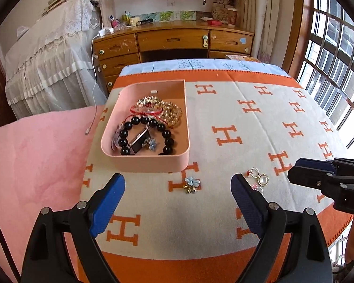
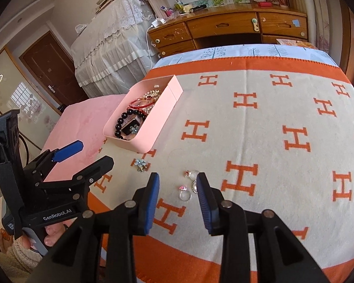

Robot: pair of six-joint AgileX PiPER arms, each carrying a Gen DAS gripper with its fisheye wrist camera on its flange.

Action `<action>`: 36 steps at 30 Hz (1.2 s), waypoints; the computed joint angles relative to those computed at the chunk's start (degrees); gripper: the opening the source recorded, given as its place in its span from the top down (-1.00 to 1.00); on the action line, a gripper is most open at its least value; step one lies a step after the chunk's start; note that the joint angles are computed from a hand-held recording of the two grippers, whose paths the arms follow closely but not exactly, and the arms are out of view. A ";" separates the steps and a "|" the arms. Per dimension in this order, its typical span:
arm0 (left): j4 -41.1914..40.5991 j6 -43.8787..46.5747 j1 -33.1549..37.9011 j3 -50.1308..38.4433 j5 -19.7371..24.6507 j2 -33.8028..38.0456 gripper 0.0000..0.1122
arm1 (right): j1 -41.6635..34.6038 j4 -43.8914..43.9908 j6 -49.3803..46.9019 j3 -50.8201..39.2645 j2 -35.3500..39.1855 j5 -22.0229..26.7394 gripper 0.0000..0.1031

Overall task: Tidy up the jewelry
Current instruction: 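Move the left tool to the blue flower brooch while the right tool reaches the pearl ring, then grasp the blue flower brooch with the left tool while the right tool grasps the pearl ring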

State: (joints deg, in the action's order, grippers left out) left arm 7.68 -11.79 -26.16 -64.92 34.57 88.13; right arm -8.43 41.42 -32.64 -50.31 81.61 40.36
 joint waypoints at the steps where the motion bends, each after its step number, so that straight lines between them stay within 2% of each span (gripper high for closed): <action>1: -0.61 0.22 0.37 0.49 -0.54 0.70 -0.60 | 0.25 0.01 -0.39 0.80 0.35 -0.54 0.36; 5: -2.63 1.60 1.72 2.33 -2.89 3.34 -0.60 | 2.32 -0.63 -1.88 4.69 0.78 -4.64 0.36; 11: -0.04 -1.92 1.13 2.48 -5.16 7.14 -0.58 | 7.12 -5.48 -0.24 8.58 -0.15 -11.78 0.36; 16: 1.97 -5.18 0.06 0.31 -5.54 10.69 -0.22 | 7.13 -4.31 -2.72 9.09 0.59 -13.27 0.36; 17: 1.26 -4.71 0.10 -0.24 -5.25 11.39 -0.09 | 6.74 -3.46 -3.75 9.06 0.83 -13.17 0.36; 19: 1.22 -5.23 0.04 -0.17 -6.39 11.83 -0.01 | 5.96 -2.14 -5.12 8.79 1.29 -12.86 0.36; 22: 0.80 -4.43 -0.20 0.00 -7.48 11.81 0.34 | 4.14 1.47 -8.40 8.94 1.73 -12.77 0.36; 23: 0.88 -4.41 -0.35 -0.11 -7.67 11.89 0.56 | 3.41 2.77 -9.41 8.97 1.94 -12.79 0.36; 24: 0.21 -3.75 -0.41 -0.11 -7.91 11.93 0.68 | 2.60 4.07 -10.36 8.95 2.22 -12.68 0.36; 28: -0.52 -4.10 -0.52 0.82 -8.41 11.06 0.68 | 1.84 5.69 -10.97 8.86 3.43 -13.61 0.36; 30: -1.59 -3.48 -0.70 1.93 -9.01 10.24 0.68 | 3.14 4.51 -9.97 9.24 3.19 -15.81 0.36; 36: -5.15 -0.29 -0.46 5.06 -11.07 8.22 0.68 | 10.40 -13.21 5.81 9.09 3.66 -23.31 0.36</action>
State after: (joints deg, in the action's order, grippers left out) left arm 2.52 -12.09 -26.63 -59.85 23.50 96.36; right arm 1.97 28.20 -26.83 -41.22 85.26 17.05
